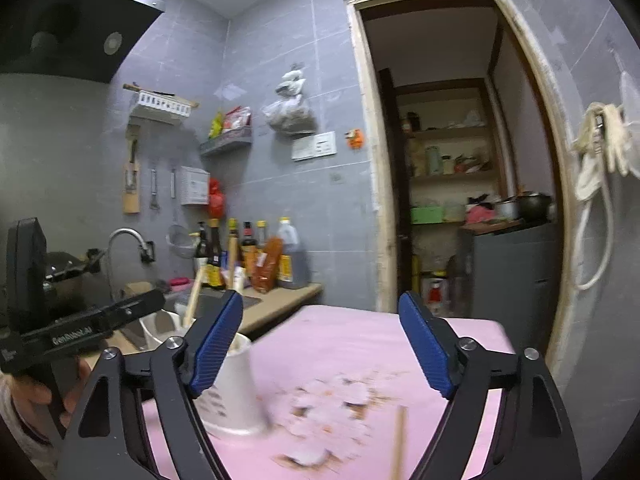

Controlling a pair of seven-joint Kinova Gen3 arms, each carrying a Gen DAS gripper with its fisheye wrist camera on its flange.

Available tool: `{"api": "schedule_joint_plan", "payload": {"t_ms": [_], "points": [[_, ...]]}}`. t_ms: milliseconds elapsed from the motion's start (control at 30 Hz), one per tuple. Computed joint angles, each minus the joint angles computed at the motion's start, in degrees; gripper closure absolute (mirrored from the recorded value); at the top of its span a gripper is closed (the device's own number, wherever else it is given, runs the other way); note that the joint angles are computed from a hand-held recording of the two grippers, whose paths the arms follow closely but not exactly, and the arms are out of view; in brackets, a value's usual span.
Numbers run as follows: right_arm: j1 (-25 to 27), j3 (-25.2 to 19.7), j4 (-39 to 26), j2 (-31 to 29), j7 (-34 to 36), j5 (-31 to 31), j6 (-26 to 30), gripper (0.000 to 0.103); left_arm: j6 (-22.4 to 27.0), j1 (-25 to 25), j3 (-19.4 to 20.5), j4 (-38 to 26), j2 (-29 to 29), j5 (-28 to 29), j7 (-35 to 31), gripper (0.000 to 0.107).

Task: Organize utensils
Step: 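Open both grippers to drop the chopsticks into the caddy, then move both grippers back over the last chopsticks on the cloth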

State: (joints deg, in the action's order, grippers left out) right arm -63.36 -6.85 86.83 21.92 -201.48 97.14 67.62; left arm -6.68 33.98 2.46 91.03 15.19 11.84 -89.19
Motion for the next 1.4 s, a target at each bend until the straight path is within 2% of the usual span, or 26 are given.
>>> {"api": "schedule_joint_plan", "payload": {"t_ms": [67,133,233,367,433,600,733,867,1000,1200,1267,1400], "points": [[-0.4,-1.1,1.5,-1.4,0.9,-1.7,3.0,0.012,1.4,1.1,-0.2,-0.6,0.1,-0.3,-0.7,0.032],[-0.5,-2.1,2.9,-2.5,1.6,-3.4,5.3,0.000,4.0,1.7,0.4,-1.9,0.4,-1.5,-1.1,0.025],[-0.6,-3.5,4.2,-3.8,3.2,-6.2,8.5,0.000,8.1,2.8,0.6,-4.0,1.5,-3.7,-0.5,0.023],[0.2,-5.1,5.2,-5.2,5.9,-12.0,10.9,0.000,14.9,1.5,3.9,-8.0,3.9,-6.9,1.0,0.023],[0.9,-5.7,5.2,-5.9,7.2,-15.4,10.9,0.000,18.3,0.9,5.3,-10.2,5.4,-8.0,2.1,0.023],[2.6,-6.3,4.6,-7.1,12.0,-25.5,8.4,0.002,27.3,2.9,4.5,-16.2,8.9,-11.6,6.7,0.023],[6.5,-8.4,4.6,-7.8,16.3,-34.0,2.6,0.017,34.9,4.7,3.8,-21.5,11.8,-14.9,9.8,0.023],[7.2,-7.0,4.1,-7.0,21.6,-41.2,-2.3,0.023,43.2,4.0,5.4,-27.9,15.1,-15.1,10.5,0.023],[7.8,-5.9,3.3,-6.1,25.4,-46.4,-4.8,0.027,48.4,3.1,6.4,-32.1,17.5,-13.9,9.8,0.023],[6.5,-3.8,-0.8,-3.6,30.6,-49.9,-0.5,0.040,53.7,1.8,7.7,-36.6,20.1,-11.1,7.5,0.023],[6.0,-3.1,-1.5,-3.1,31.1,-49.9,0.9,0.050,55.0,1.7,7.8,-37.8,20.7,-10.3,6.9,0.023],[6.7,-2.3,-1.2,-3.5,31.9,-50.1,0.7,0.058,56.9,1.4,8.0,-39.6,21.4,-8.9,5.6,0.023]]}}
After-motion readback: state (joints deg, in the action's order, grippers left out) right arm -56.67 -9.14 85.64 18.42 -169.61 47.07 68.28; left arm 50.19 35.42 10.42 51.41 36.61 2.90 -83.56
